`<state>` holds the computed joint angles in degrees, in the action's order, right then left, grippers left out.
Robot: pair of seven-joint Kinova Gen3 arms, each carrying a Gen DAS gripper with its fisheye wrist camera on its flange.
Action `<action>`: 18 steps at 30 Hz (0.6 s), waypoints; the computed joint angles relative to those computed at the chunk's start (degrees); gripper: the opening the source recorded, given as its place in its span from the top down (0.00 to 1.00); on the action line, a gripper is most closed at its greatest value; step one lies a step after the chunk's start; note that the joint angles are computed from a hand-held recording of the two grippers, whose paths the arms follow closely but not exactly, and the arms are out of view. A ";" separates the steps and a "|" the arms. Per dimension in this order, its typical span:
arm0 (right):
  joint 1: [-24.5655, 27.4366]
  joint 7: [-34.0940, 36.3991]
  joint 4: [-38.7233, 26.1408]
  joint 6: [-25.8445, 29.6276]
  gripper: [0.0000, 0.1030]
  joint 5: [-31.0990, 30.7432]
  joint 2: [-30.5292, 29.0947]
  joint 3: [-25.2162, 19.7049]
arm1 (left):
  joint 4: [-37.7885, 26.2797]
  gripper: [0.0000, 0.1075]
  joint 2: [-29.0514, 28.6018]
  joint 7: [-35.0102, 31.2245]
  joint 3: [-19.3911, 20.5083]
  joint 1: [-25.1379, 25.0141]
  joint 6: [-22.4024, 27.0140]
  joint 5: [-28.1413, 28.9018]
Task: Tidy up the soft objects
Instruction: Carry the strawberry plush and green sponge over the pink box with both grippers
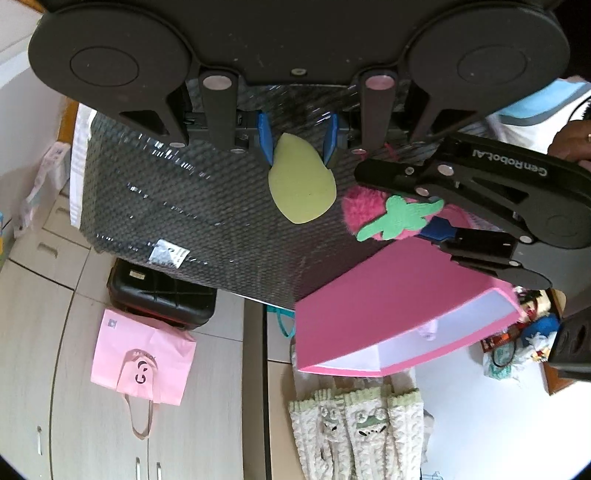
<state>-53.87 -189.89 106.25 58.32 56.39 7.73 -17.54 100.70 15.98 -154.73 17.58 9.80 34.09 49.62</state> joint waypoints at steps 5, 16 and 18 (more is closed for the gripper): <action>-4.09 -1.45 -3.37 4.28 0.67 -0.99 0.63 -0.52 | 1.28 0.54 -2.98 -1.97 -1.72 -2.56 6.36 1.33; -6.64 -3.41 -8.26 2.98 0.67 1.68 2.34 -1.09 | 4.49 0.54 -8.72 -6.93 -8.76 -6.21 13.30 4.65; -7.24 -1.50 -10.19 3.34 0.67 2.05 3.29 -0.68 | 4.46 0.54 -9.65 -7.77 -9.99 -7.12 14.28 4.99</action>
